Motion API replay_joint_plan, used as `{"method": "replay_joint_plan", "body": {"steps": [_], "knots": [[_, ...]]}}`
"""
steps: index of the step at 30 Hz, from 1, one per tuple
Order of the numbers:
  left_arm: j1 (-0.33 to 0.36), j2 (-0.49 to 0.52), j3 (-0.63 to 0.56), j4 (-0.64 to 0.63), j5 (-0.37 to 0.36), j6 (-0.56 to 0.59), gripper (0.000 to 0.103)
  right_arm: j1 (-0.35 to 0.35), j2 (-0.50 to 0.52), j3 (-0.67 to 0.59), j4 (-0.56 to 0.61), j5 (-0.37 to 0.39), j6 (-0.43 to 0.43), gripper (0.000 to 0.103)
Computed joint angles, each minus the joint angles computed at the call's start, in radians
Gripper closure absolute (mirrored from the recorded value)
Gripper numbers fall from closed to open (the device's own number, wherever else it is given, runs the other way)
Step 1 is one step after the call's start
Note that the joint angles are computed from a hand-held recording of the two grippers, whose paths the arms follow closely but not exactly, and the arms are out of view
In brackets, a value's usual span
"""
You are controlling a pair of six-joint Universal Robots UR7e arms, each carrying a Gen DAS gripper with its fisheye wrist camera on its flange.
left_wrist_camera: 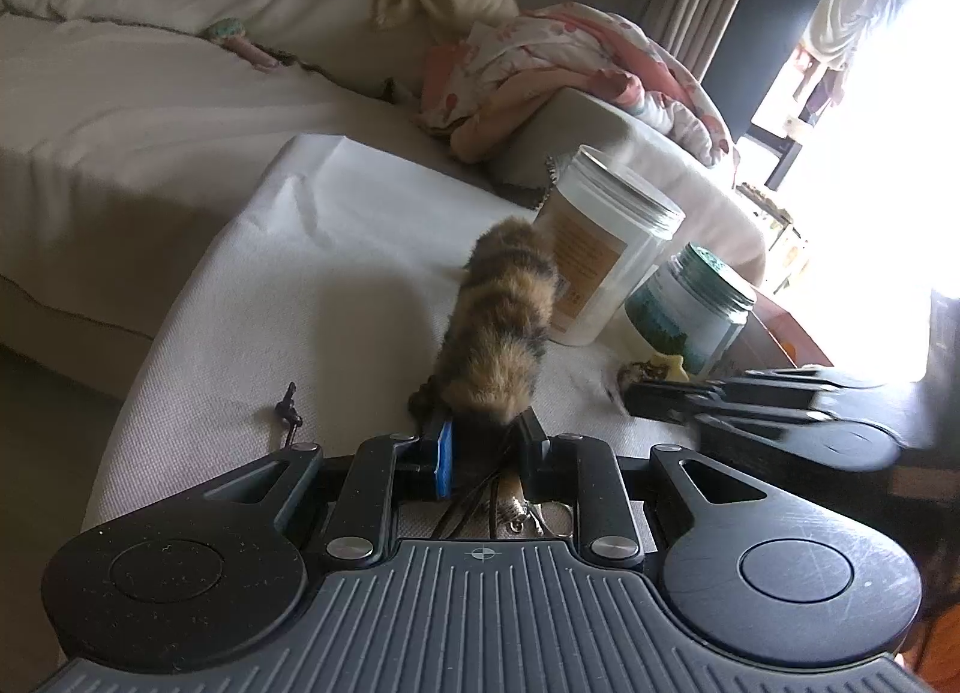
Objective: Organize soft objects
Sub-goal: 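Grasp the small yellow star charm with the right tool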
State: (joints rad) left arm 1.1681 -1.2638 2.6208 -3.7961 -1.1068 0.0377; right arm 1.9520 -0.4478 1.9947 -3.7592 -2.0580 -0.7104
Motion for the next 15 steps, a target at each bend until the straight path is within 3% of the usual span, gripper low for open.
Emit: {"method": "replay_joint_plan", "body": {"steps": [4,8,11,14,15], "knots": [[0.0,0.002,0.001,-0.003,0.0,-0.003,0.079,-0.005,-0.081,0.118,-0.016,0.035,-0.042,0.101],[0.005,-0.001,0.001,-0.002,-0.009,-0.011,0.079,-0.01,-0.146,0.214,-0.016,0.017,-0.096,0.101],[0.004,0.0,0.001,-0.003,-0.005,-0.006,0.079,-0.021,-0.196,0.262,0.012,0.035,-0.09,0.098],[-0.005,0.005,0.003,-0.008,0.012,0.002,0.078,-0.033,-0.225,0.284,-0.018,0.098,-0.071,0.079],[-0.011,0.009,0.004,-0.011,0.022,0.006,0.078,-0.031,-0.218,0.278,-0.047,0.108,-0.069,0.067]]}}
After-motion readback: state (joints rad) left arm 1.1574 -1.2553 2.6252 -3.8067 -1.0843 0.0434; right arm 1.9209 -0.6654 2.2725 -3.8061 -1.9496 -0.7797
